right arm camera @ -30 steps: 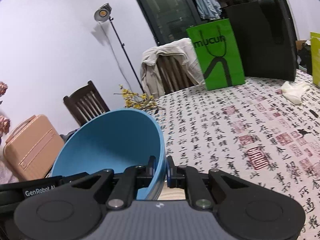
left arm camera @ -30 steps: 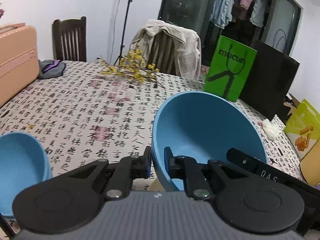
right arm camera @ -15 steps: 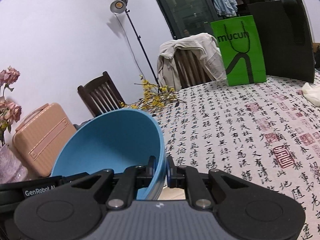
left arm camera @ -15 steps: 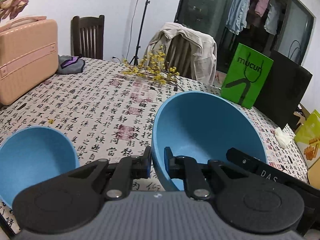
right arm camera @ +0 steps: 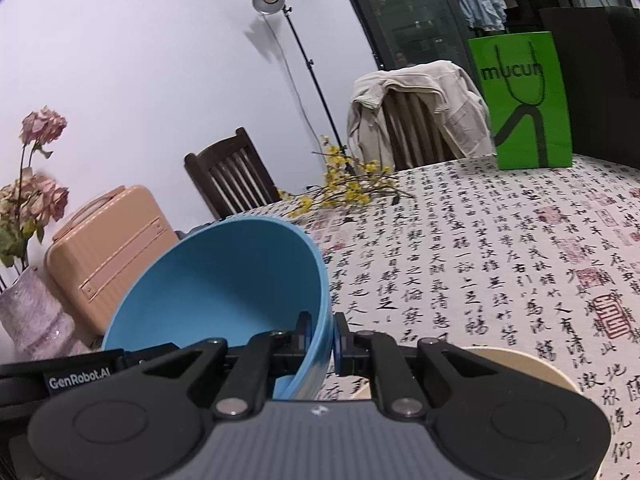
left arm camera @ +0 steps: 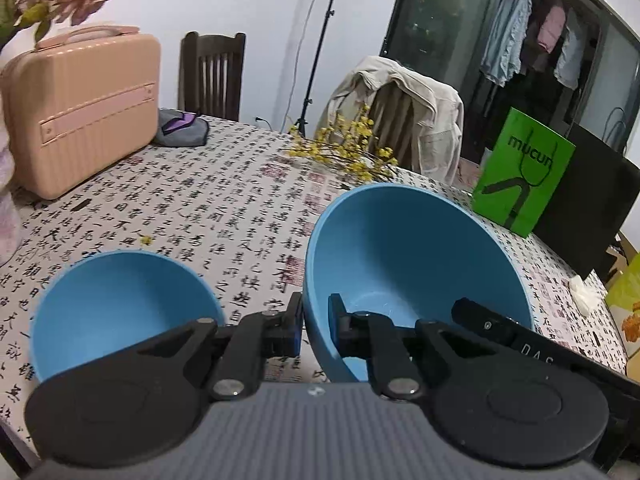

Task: Organize plates and bowls
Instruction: 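Lower the held blue bowl into the nested blue bowls with both grippers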

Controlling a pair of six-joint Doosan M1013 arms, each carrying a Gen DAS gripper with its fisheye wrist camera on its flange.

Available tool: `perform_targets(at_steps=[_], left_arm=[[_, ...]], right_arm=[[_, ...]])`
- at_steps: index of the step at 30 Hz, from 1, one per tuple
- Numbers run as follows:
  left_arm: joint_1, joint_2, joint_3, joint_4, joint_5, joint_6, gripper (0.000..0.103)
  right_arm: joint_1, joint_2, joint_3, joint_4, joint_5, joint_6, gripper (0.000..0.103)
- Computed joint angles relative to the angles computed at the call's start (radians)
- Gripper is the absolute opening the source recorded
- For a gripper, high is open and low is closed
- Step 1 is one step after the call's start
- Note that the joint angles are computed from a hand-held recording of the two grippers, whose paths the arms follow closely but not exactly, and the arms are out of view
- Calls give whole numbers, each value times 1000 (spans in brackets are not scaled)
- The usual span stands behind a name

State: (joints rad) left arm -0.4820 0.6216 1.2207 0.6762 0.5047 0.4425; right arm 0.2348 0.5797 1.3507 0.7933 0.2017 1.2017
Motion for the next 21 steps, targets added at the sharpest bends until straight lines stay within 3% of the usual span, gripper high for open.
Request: perform_targets(at_steps=[21], left_arm=[[29,-62,89,131,16,-175,13]], right_arm=[[47,23,-61,60,51,-91,10]])
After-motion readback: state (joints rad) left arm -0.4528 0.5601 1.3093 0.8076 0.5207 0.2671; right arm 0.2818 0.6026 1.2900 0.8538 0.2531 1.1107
